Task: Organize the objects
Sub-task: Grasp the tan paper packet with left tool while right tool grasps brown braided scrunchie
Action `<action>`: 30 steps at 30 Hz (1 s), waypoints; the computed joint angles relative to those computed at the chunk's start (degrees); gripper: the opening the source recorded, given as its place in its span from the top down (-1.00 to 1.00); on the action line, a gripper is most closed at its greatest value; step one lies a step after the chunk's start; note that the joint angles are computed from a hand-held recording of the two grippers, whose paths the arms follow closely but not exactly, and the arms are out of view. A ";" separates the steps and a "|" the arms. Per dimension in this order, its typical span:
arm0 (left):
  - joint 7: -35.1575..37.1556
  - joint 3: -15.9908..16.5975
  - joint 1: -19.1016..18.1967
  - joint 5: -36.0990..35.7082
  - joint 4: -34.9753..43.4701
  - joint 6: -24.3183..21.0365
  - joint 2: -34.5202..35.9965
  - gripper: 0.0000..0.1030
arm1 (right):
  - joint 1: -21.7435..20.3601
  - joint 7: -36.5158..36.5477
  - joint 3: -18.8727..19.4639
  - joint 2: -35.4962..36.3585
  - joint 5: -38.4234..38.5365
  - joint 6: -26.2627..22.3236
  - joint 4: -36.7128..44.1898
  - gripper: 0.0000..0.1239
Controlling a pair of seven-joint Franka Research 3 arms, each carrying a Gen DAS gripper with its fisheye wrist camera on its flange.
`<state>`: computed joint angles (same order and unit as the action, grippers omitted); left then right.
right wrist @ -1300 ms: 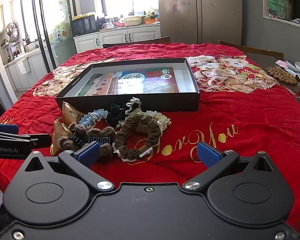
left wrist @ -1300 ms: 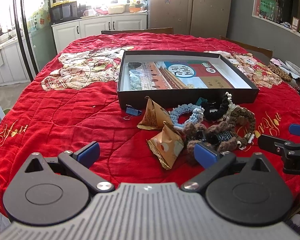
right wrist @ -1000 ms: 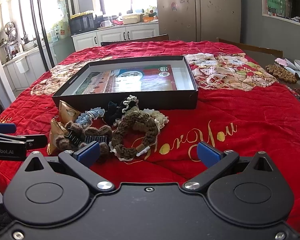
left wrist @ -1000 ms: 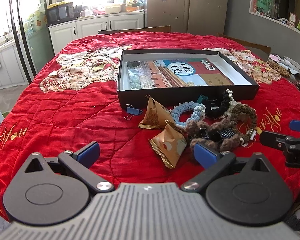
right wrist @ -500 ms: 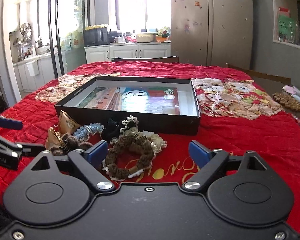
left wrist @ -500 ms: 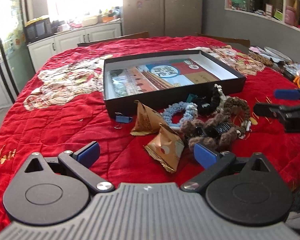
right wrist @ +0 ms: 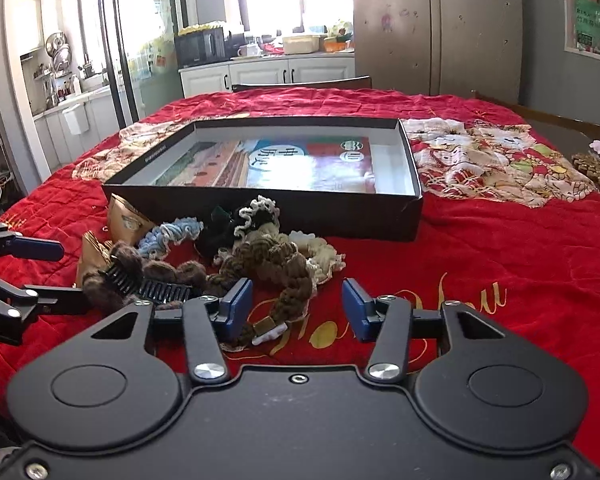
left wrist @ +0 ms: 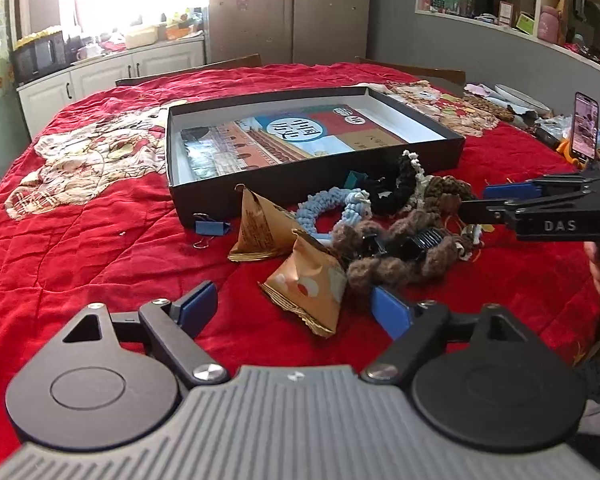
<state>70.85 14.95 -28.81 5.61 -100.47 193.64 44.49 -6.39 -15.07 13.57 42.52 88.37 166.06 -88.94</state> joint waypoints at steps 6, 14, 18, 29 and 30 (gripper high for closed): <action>1.79 -0.09 0.60 0.85 1.14 0.18 1.01 -0.56 | 0.77 5.40 -0.34 1.59 -6.00 0.09 1.25 0.35; 2.15 -4.97 5.97 3.76 2.89 -1.18 1.58 -0.34 | -1.10 8.91 2.18 3.19 -9.86 1.34 2.43 0.68; 1.17 -6.67 7.65 4.80 4.99 -1.82 2.67 -0.26 | -2.20 8.24 3.74 3.07 -10.42 2.56 1.91 0.74; -3.21 -7.24 8.65 5.20 5.22 -0.80 2.77 0.17 | -3.47 1.31 4.65 1.66 -4.55 2.40 1.08 0.80; -3.31 -6.73 8.25 5.04 4.95 -0.36 2.65 0.23 | -3.44 0.53 4.53 1.44 -3.74 2.20 1.03 0.80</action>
